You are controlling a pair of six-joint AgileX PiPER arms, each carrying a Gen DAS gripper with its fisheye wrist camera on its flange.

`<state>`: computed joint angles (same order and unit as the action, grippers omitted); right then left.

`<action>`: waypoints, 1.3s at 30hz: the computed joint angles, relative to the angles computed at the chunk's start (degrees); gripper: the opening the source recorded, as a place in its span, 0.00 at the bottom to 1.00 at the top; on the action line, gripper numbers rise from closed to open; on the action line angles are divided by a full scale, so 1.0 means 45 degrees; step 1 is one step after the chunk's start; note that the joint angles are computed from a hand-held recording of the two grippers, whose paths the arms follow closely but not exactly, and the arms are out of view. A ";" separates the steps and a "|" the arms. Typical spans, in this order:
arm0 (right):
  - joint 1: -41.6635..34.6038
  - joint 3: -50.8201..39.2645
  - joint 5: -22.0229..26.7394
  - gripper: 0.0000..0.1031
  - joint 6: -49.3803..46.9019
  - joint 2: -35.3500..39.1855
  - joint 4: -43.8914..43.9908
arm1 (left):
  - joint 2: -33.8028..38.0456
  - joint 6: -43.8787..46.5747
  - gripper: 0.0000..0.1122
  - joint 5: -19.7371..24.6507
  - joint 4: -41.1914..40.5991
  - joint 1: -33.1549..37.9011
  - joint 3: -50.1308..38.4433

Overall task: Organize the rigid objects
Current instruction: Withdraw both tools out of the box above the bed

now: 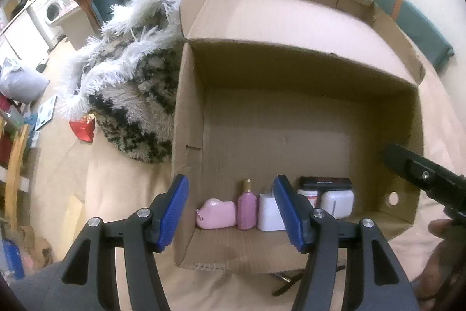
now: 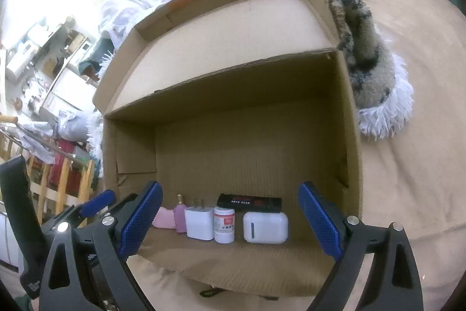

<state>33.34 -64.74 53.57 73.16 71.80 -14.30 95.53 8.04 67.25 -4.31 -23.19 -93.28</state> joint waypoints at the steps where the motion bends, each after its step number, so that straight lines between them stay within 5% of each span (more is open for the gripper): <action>1: 0.0134 0.0025 0.0055 0.97 0.0191 -0.0093 -0.0124 | -0.0142 0.0079 0.51 -0.0007 -0.0089 0.0074 0.0050; 22: 0.5120 0.0758 0.3065 0.97 0.4901 -0.1394 -0.2174 | -0.3003 0.0901 0.54 -0.0030 -0.0482 0.1622 0.3477; 39: 0.5201 0.1861 0.2223 0.97 0.5665 -0.1490 -0.1042 | -0.2446 0.0764 0.54 0.0364 -0.0692 0.2355 0.3674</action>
